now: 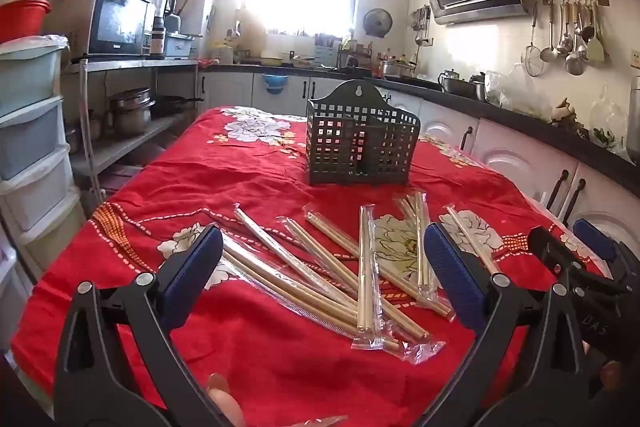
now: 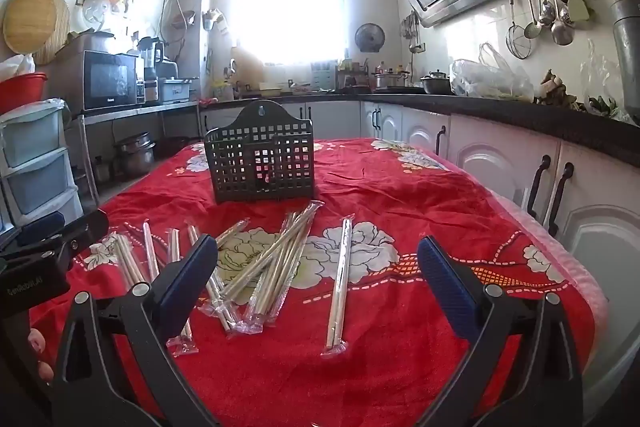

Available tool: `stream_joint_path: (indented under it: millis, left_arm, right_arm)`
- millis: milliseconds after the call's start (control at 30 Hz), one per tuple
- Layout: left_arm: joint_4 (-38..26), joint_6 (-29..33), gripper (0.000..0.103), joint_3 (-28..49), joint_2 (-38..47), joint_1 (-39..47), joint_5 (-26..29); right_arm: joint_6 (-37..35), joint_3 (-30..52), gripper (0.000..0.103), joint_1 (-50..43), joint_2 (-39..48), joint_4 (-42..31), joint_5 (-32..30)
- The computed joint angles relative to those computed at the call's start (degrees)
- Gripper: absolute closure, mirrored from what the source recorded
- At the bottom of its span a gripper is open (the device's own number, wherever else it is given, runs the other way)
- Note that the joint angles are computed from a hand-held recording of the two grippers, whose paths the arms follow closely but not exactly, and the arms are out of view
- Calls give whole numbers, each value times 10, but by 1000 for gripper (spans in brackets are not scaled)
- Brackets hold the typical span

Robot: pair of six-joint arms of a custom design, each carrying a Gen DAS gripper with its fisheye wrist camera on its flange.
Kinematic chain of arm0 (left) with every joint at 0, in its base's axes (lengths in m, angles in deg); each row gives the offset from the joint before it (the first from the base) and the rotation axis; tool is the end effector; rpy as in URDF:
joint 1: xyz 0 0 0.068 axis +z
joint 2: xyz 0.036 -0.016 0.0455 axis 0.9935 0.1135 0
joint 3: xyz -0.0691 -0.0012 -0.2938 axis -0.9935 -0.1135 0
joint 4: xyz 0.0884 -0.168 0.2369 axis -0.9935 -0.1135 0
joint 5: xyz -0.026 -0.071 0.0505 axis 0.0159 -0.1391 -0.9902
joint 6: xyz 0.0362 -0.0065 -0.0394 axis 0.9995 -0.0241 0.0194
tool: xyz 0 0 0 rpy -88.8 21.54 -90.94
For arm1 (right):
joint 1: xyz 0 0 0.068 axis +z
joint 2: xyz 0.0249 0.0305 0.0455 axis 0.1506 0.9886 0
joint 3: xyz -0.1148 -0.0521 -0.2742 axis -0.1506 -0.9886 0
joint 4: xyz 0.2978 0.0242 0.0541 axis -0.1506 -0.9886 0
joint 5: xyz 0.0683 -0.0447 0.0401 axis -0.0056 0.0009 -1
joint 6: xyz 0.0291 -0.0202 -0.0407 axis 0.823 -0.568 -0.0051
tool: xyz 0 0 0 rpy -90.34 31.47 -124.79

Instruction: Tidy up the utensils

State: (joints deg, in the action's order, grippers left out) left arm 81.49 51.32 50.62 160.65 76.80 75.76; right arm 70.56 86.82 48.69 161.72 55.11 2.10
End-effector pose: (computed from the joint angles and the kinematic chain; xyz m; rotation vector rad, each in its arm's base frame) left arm 0.1925 -0.0186 0.1073 -0.1147 1.9236 -0.0799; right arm 0.2109 0.1552 0.1041 -0.1322 1.8774 0.1540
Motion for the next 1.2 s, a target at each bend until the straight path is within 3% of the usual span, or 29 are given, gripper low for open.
stream_joint_path:
  millis: [67, 433, 500, 1200]
  left_arm:
    - [-2, 1, 10, 1, 1, 1, 0]
    - [4, 9, 10, 0, 1, 2, 1]
    - [-37, 6, 10, 8, -33, -4, -5]
    - [-20, 4, 10, -2, -28, 0, -5]
  right_arm:
    - [-8, -3, 6, 3, 14, 32, 8]
    - [-5, 7, 6, -1, 14, 10, 2]
    - [-4, 5, 6, 0, 7, 5, 3]
    - [0, 1, 6, 4, 17, 21, 13]
